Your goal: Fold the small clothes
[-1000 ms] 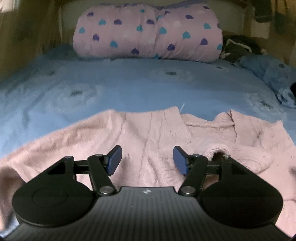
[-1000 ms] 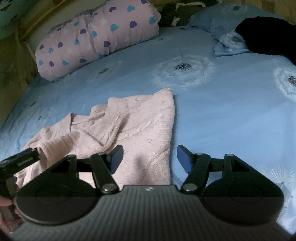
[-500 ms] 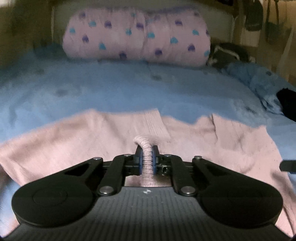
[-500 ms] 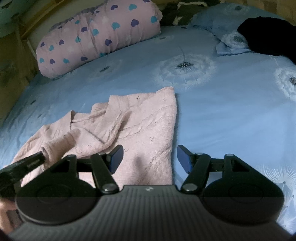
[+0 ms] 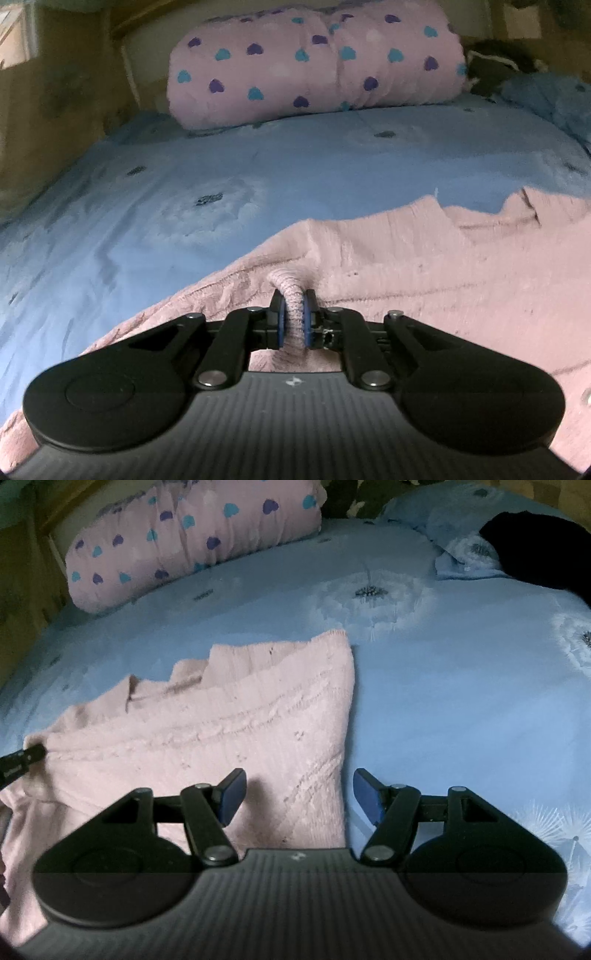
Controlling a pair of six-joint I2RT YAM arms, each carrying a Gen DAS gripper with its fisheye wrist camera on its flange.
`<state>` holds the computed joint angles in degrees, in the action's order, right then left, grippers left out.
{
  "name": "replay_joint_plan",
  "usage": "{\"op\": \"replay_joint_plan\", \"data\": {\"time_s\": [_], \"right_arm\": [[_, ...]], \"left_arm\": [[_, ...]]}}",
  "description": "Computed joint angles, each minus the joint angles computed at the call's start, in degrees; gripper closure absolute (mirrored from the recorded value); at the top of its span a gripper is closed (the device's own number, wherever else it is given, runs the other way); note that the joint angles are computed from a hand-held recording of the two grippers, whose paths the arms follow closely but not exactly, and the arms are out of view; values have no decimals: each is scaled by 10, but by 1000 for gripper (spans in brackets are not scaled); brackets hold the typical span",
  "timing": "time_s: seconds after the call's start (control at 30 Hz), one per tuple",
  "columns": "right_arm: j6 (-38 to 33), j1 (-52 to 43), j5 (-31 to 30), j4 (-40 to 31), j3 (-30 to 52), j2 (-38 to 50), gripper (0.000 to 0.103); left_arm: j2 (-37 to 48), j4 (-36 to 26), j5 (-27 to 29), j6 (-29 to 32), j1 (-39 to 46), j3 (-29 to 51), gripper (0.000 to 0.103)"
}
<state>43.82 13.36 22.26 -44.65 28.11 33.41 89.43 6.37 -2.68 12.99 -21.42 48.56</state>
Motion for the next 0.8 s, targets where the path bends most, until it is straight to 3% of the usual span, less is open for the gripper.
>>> {"op": "replay_joint_plan", "data": {"time_s": [0.1,0.17,0.33,0.47,0.6,0.7,0.8], "right_arm": [[-1,22,25,9,-6,19,37],[-2,40,46,15,-6,33,37],[-2,61,74,23,-8,50,37],[4,53,70,24,-9,38,37],[27,68,102,19,-12,14,37],[35,87,135,23,-18,-7,37],[27,86,137,29,-20,-6,38]], "left_arm": [[5,30,3,19,2,-16,90],[8,19,6,16,3,-4,89],[-8,-49,39,-23,20,25,71],[-51,-57,72,-34,43,4,48],[-64,-34,65,-22,46,-18,46],[-34,-40,17,-20,33,-7,46],[-6,-41,13,-36,38,4,42]]}}
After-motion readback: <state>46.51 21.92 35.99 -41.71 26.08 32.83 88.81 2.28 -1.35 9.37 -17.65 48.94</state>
